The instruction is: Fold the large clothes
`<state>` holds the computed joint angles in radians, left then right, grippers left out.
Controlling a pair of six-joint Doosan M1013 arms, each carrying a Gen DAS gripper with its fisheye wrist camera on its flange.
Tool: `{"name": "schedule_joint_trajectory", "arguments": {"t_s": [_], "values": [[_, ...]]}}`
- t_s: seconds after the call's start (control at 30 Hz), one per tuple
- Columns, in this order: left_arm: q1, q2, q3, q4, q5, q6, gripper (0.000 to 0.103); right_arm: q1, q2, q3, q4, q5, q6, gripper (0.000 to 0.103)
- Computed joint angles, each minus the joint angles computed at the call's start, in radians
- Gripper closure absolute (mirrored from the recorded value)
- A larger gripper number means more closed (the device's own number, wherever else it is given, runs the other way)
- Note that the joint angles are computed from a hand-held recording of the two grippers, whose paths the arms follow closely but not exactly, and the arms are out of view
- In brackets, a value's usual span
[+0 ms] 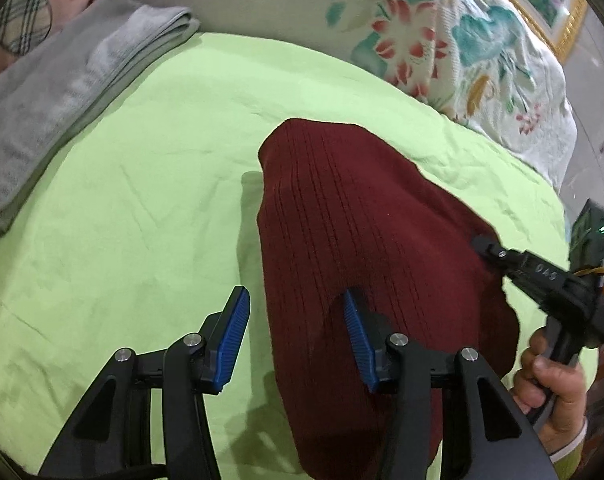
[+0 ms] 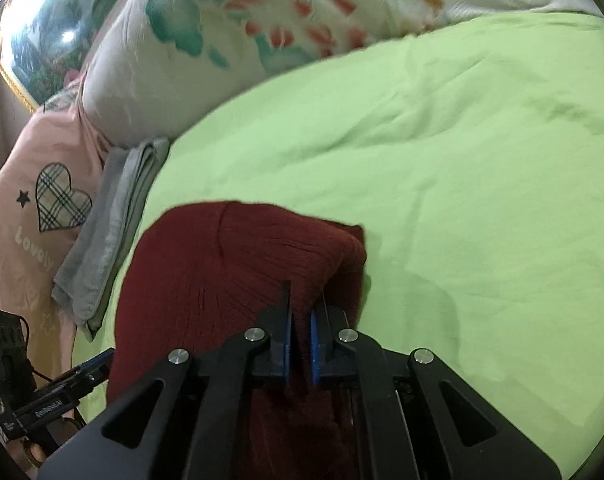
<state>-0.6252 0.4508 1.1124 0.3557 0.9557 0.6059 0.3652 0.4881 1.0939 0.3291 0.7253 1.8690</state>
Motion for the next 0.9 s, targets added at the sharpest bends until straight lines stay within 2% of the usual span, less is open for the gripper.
{"name": "schedule_joint_trajectory", "arguments": {"t_s": [0.17, 0.27, 0.43, 0.47, 0.6, 0.63, 0.73, 0.9], "values": [[-0.016, 0.039, -0.052, 0.045, 0.064, 0.033, 0.055, -0.009, 0.038, -0.02, 0.005, 0.083, 0.028, 0.095], [-0.02, 0.044, -0.065, 0.066, 0.092, 0.037, 0.055, -0.015, 0.02, -0.002, 0.034, 0.057, 0.035, 0.088], [-0.025, 0.017, -0.033, 0.083, 0.084, -0.002, 0.053, -0.008, -0.04, 0.054, 0.02, 0.014, 0.028, 0.084], [-0.028, 0.011, -0.025, 0.086, 0.082, -0.011, 0.053, -0.006, -0.057, 0.073, 0.026, 0.0, 0.017, 0.08], [-0.049, -0.025, 0.021, 0.125, 0.082, -0.057, 0.04, 0.017, -0.115, 0.135, 0.004, -0.04, -0.019, 0.061], [-0.054, -0.032, 0.03, 0.133, 0.088, -0.065, 0.035, 0.023, -0.129, 0.151, 0.004, -0.048, -0.034, 0.061], [-0.072, -0.061, 0.077, 0.144, 0.083, -0.089, 0.029, 0.043, -0.163, 0.19, -0.031, -0.049, -0.054, 0.058], [-0.101, -0.099, 0.145, 0.175, 0.092, -0.126, 0.027, 0.067, -0.202, 0.249, -0.054, -0.042, -0.074, 0.054]]}}
